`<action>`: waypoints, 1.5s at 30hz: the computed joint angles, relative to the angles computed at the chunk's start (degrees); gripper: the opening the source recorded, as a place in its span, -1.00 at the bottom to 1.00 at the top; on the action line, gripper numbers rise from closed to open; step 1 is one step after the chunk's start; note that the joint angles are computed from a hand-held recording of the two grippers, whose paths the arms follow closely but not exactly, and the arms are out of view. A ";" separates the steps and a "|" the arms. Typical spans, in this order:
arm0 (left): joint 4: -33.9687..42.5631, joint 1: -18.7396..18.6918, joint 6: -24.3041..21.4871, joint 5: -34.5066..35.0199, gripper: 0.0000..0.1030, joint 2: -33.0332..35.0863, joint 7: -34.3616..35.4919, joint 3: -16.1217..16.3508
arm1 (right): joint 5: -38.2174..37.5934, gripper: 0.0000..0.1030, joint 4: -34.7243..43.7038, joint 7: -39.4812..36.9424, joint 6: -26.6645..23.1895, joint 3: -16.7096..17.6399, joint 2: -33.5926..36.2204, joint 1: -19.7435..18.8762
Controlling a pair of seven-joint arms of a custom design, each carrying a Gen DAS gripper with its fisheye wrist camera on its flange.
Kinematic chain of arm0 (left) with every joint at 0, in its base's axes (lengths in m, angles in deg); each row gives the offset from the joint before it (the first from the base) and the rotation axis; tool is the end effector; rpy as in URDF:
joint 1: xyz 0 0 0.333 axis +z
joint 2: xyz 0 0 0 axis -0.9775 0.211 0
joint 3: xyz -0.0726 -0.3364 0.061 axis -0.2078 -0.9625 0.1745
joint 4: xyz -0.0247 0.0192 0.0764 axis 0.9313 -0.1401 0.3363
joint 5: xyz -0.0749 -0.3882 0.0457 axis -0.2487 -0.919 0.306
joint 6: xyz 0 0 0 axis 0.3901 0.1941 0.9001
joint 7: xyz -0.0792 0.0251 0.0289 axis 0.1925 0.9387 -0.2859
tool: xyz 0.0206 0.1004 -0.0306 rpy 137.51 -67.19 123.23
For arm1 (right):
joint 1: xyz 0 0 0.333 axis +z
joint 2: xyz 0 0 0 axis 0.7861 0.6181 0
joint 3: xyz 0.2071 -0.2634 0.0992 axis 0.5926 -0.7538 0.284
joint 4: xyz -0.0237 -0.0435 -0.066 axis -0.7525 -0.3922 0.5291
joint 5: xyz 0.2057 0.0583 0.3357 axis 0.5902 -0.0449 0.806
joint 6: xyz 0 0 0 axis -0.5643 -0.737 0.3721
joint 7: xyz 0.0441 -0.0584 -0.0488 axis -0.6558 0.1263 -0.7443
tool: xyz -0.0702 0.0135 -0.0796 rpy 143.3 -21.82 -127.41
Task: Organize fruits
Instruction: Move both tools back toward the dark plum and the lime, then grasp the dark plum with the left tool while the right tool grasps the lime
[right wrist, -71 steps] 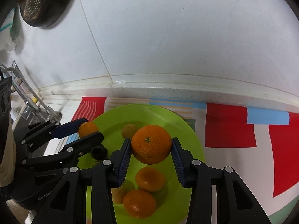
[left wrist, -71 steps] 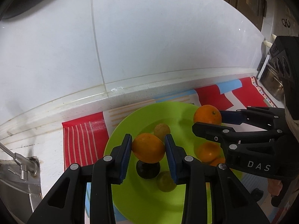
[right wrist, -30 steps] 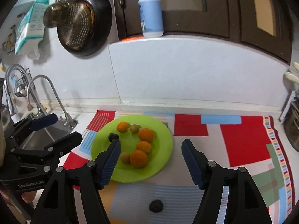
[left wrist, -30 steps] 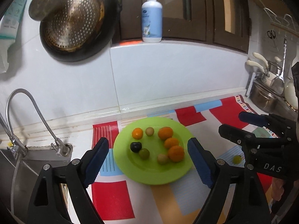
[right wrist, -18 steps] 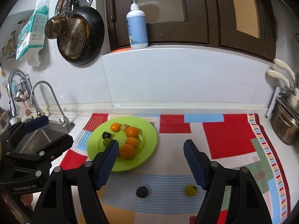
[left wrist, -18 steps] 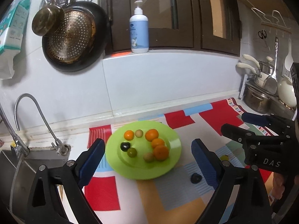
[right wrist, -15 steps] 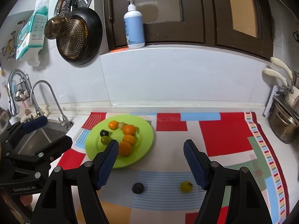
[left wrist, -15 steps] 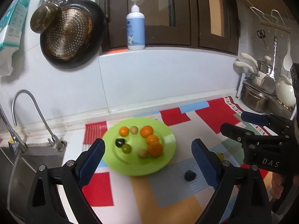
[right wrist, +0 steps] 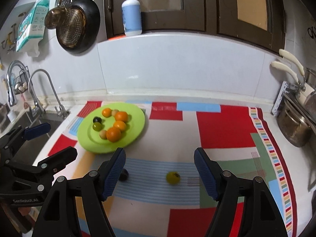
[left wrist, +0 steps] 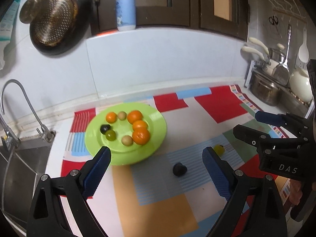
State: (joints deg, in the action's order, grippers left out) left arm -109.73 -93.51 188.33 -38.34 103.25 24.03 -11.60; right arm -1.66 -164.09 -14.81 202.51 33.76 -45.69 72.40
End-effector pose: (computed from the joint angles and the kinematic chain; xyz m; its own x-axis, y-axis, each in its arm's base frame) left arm 0.6486 -0.1158 0.3688 -0.1696 -0.9851 -0.0278 -0.6231 0.1290 -0.7714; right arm 0.6532 0.2013 0.3671 0.2048 -0.9778 -0.0446 -0.5705 -0.0822 -0.8172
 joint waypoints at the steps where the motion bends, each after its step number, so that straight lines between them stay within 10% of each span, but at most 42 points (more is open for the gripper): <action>1: 0.21 -0.44 -0.42 -0.20 0.84 0.31 -0.03 0.21 | -0.26 0.40 -0.05 -0.06 -0.27 0.28 0.13 -0.52; 22: 10.62 13.06 -13.52 7.33 0.79 9.77 -1.45 -16.39 | -5.05 0.39 6.59 -1.19 -11.55 6.49 7.41 -9.59; 45: 18.52 19.82 -23.02 -3.52 -0.27 16.30 8.96 -26.40 | -2.29 -0.18 16.24 -3.55 -20.78 7.78 13.73 -10.87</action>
State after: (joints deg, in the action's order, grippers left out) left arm -91.20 -73.69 165.30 -41.86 119.56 32.99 -38.00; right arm -3.95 -147.84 -18.37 181.73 41.54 -31.96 61.53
